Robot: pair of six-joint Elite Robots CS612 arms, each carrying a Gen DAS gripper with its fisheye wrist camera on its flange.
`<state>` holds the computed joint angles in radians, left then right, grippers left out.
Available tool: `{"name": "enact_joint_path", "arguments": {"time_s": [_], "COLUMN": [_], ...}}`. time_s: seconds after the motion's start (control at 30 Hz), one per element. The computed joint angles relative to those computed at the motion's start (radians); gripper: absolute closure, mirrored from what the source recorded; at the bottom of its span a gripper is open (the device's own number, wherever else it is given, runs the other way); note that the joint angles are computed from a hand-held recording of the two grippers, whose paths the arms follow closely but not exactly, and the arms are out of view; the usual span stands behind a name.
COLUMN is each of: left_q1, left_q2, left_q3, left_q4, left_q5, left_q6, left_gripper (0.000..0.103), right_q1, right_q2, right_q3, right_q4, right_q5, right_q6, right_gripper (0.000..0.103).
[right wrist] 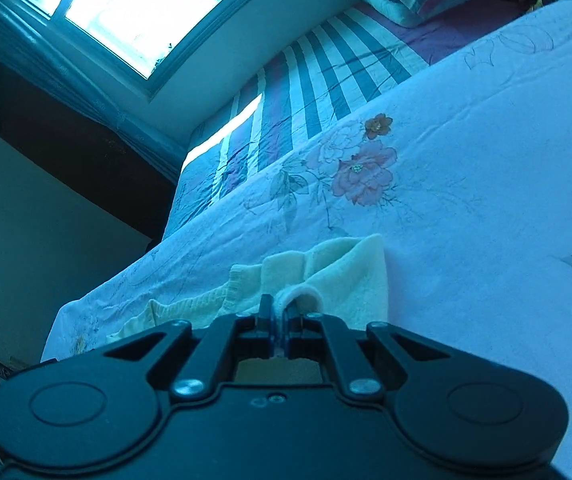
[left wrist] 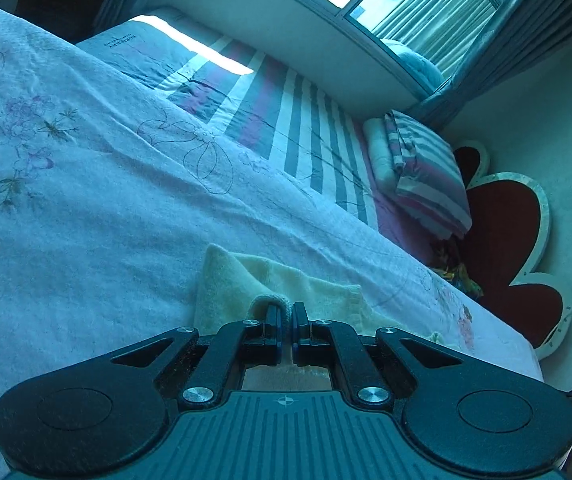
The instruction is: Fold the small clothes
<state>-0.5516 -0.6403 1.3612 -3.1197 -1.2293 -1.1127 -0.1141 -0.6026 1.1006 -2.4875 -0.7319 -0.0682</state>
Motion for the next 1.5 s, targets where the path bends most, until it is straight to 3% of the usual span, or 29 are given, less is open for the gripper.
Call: {"name": "enact_joint_path", "arguments": {"time_s": [0.23,0.3,0.37,0.4,0.47,0.53,0.63,0.67,0.87,1.0,1.03,1.07,1.1,1.13,1.17,1.33,1.5], "left_q1": [0.031,0.032,0.026,0.019,0.001,-0.007,-0.002,-0.001,0.006,0.015,0.016,0.018,0.021,0.020,0.022,-0.001,-0.024], "left_q2": [0.037,0.042,0.036,0.033,0.017,0.013,0.002,0.003,0.022,0.034,0.036,0.038,0.039,0.047,0.048,0.067,0.080], "left_q3": [-0.082,-0.088,-0.058,-0.049,-0.018,0.018,0.028,0.022,-0.061,-0.104,-0.108,-0.113,-0.112,-0.112,-0.105,-0.068,-0.041], "left_q4": [0.077,0.072,-0.003,-0.008,-0.005,-0.094,-0.061,-0.049,0.074,0.162,0.171,0.182,0.177,0.139,0.104,-0.066,-0.145], "left_q5": [-0.046,-0.031,0.016,0.049,0.163,0.208,0.175,0.160,0.121,0.093,0.083,0.071,0.058,0.045,0.034,0.157,0.254], "left_q6": [0.029,0.025,0.040,0.052,0.072,0.103,0.176,0.209,0.437,0.506,0.519,0.522,0.516,0.499,0.481,0.429,0.363], "left_gripper": [0.099,0.099,0.095,0.090,0.033,0.027,0.029,0.035,0.037,0.037,0.044,0.060,0.068,0.097,0.101,0.101,0.101], "right_q1": [0.009,0.009,0.005,0.000,-0.008,-0.010,-0.005,-0.001,0.018,0.030,0.032,0.033,0.035,0.035,0.034,0.027,0.027], "right_q2": [0.053,0.056,0.049,0.047,0.040,0.026,0.013,0.012,0.035,0.052,0.054,0.055,0.054,0.052,0.050,0.039,0.042], "right_q3": [-0.092,-0.082,-0.047,-0.037,-0.026,-0.007,0.007,0.008,-0.026,-0.057,-0.060,-0.062,-0.060,-0.055,-0.045,0.004,0.026], "right_q4": [0.063,-0.022,-0.196,-0.243,-0.248,-0.247,-0.208,-0.201,-0.179,-0.136,-0.128,-0.122,-0.122,-0.134,-0.161,-0.312,-0.406], "right_q5": [0.014,-0.003,-0.055,-0.050,-0.016,-0.021,-0.044,-0.053,-0.087,-0.103,-0.103,-0.107,-0.110,-0.108,-0.107,-0.121,-0.156], "right_q6": [0.044,0.087,0.179,0.190,0.149,0.075,-0.038,-0.058,-0.124,-0.175,-0.192,-0.206,-0.218,-0.223,-0.219,-0.139,-0.063], "right_gripper": [0.096,0.086,0.053,0.053,0.056,0.056,0.059,0.060,0.065,0.077,0.079,0.086,0.092,0.098,0.098,0.099,0.099]}}
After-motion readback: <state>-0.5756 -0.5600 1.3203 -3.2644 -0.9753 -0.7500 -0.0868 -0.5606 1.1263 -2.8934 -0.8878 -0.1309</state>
